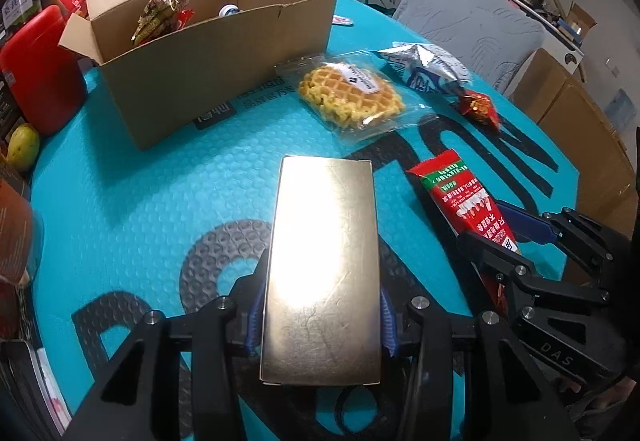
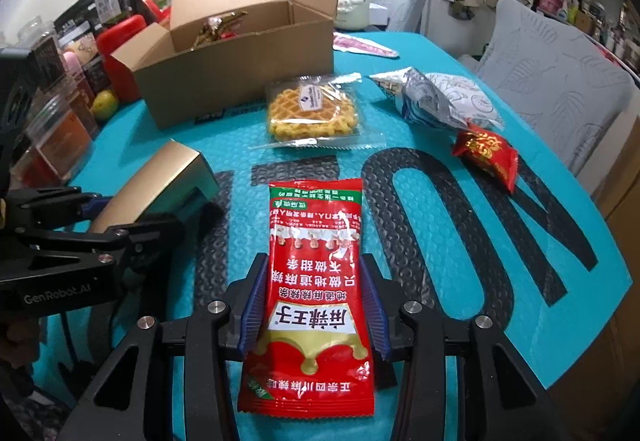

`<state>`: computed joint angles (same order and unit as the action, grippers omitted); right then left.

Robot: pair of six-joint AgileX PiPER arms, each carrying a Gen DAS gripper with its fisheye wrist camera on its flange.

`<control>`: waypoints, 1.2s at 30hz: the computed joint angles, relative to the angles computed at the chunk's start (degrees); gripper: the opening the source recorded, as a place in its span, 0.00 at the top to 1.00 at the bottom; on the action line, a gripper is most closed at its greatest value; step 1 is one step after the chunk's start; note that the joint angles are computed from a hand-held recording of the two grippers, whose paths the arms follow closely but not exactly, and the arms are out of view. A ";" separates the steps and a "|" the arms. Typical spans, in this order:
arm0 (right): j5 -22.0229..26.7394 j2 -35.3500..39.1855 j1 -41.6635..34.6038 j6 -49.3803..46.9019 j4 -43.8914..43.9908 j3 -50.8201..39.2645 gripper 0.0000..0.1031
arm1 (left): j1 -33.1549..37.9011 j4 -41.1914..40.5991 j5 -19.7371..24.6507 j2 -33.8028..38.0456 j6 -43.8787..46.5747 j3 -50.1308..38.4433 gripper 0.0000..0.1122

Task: Organize snacks
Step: 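Carry the gold box and red sauce packet over the cardboard box with both tools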

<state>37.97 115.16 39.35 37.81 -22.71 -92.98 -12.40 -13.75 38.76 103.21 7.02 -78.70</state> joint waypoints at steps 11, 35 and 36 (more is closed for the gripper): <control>-7.43 -6.90 1.72 -2.55 3.65 8.05 0.57 | -0.65 -0.35 -2.72 -8.84 -1.66 6.77 0.60; -3.25 3.21 -2.12 -29.72 19.52 -23.10 0.57 | 3.39 7.31 -0.34 -6.03 -7.47 -14.19 0.60; -2.44 4.26 -2.41 -30.68 20.17 -25.39 0.57 | 3.50 7.18 -0.29 -5.41 -7.19 -15.26 0.60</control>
<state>35.53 119.42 36.94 7.13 -2.54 -118.37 -8.90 -6.56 38.47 97.80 -0.17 -93.96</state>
